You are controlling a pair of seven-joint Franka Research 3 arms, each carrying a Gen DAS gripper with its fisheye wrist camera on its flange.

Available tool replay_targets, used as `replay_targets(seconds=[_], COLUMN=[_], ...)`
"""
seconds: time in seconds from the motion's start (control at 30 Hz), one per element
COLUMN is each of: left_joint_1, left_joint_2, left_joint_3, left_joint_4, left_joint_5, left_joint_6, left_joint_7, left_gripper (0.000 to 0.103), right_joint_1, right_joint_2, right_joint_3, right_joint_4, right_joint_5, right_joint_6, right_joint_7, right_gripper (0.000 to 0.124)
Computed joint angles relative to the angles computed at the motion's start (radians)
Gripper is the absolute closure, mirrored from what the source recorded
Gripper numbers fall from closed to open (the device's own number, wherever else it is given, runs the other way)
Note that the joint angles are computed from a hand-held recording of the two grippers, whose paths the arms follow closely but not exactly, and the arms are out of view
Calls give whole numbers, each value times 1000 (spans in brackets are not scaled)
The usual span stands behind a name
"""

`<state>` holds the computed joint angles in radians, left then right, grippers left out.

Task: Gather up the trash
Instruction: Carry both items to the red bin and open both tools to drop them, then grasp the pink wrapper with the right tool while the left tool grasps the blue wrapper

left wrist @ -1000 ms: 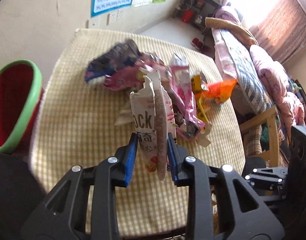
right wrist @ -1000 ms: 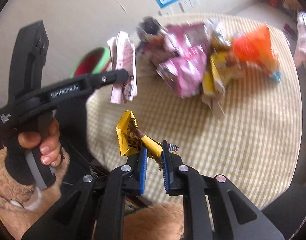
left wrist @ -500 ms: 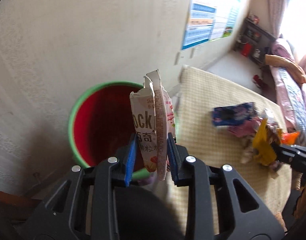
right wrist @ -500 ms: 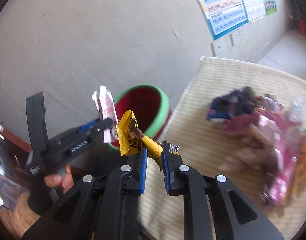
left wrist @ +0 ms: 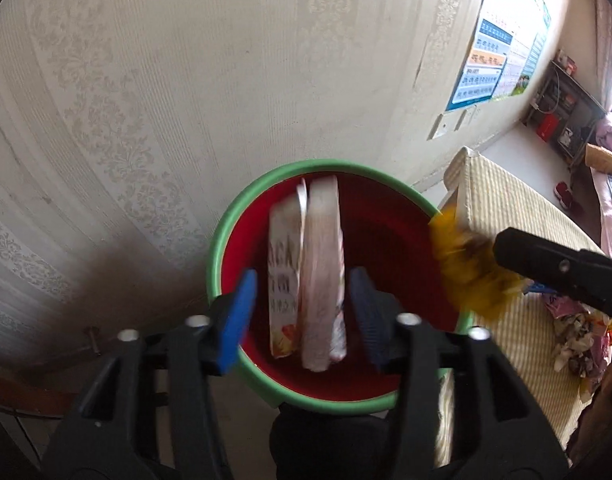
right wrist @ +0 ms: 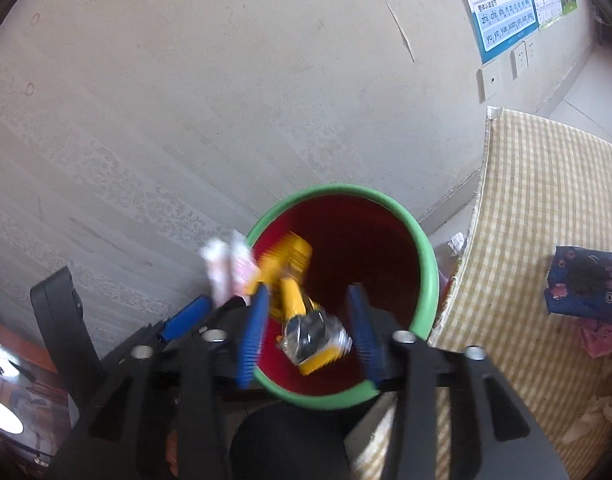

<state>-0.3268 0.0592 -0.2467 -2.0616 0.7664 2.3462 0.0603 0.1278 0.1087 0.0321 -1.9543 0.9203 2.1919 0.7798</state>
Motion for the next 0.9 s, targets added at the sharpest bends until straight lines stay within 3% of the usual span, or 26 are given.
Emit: replay_targets(seconds=[0.33, 0.5, 0.63, 0.77, 0.9], left_joint_1=[-17, -43, -75, -106, -146], left_joint_2=[5, 37, 88, 169, 231], left_joint_3=[-9, -19, -23, -23, -11], left_joint_4=[14, 49, 101, 185, 256], left_joint_5=[42, 47, 39, -19, -54], left_joint_6=[21, 59, 80, 100, 121], left_joint_7=[-59, -73, -56, 28, 69], left_gripper=[27, 25, 25, 24, 24], right_joint_1=[-28, -65, -110, -169, -197], right_joint_2=[-78, -130, -115, -71, -48], right_joint_3=[-37, -80, -112, -139, -131], right_joint_4=[-65, -125, -149, -124, -121], right_joint_5=[-11, -92, -192, -217, -185], right_joint_6=[50, 188, 356, 332, 302], right_joint_7=[-94, -150, -122, -71, -127], right_gripper=[65, 64, 64, 64, 63])
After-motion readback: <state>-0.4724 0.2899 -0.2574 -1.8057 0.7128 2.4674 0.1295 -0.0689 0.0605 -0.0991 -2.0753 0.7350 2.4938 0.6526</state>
